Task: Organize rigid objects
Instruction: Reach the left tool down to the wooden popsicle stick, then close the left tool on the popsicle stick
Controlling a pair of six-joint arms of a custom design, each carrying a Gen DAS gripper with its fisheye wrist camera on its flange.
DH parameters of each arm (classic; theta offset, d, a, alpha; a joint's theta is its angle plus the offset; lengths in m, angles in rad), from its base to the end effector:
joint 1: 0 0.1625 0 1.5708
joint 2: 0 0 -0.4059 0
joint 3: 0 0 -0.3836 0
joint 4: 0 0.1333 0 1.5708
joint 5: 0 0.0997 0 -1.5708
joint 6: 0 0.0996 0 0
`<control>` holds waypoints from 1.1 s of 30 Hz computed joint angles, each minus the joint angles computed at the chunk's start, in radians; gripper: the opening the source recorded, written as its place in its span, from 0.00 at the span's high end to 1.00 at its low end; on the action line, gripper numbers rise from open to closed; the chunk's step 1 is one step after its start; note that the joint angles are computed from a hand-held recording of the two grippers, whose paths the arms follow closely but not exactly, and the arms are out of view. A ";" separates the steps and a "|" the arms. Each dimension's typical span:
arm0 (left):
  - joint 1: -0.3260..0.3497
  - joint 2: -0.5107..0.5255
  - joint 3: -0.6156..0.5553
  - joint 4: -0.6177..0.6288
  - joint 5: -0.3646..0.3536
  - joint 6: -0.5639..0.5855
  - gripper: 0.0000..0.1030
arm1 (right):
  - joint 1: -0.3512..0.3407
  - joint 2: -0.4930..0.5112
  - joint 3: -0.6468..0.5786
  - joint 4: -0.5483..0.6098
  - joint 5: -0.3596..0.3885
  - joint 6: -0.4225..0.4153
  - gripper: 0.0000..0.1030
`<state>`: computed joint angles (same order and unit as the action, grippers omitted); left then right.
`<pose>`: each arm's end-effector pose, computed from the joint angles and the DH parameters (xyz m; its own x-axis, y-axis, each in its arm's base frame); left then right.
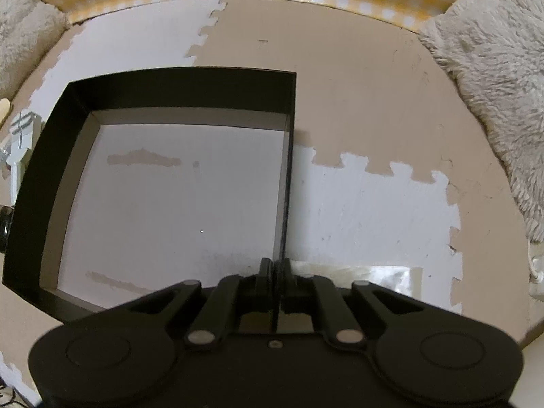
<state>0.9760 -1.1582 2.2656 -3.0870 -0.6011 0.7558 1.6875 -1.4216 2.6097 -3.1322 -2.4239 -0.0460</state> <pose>-0.0726 -0.4919 0.1791 -0.1219 0.5543 -0.8233 0.8214 0.5220 0.2298 0.0952 -0.3113 0.1834 -0.6795 0.1536 0.7175 -0.1398 0.9328 -0.3321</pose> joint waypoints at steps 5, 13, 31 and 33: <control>0.000 0.020 -0.012 -0.003 0.017 -0.011 0.44 | -0.001 0.001 0.001 0.000 -0.002 0.001 0.95; 0.027 -0.048 -0.067 0.242 -0.036 -0.341 0.63 | -0.001 0.001 -0.001 0.007 -0.001 0.007 0.95; 0.032 -0.157 -0.073 0.512 -0.145 -0.605 0.61 | -0.002 0.008 -0.001 0.003 -0.001 0.005 0.95; 0.039 -0.150 -0.088 0.521 -0.151 -0.636 0.61 | -0.004 0.005 0.000 0.004 0.003 0.006 0.95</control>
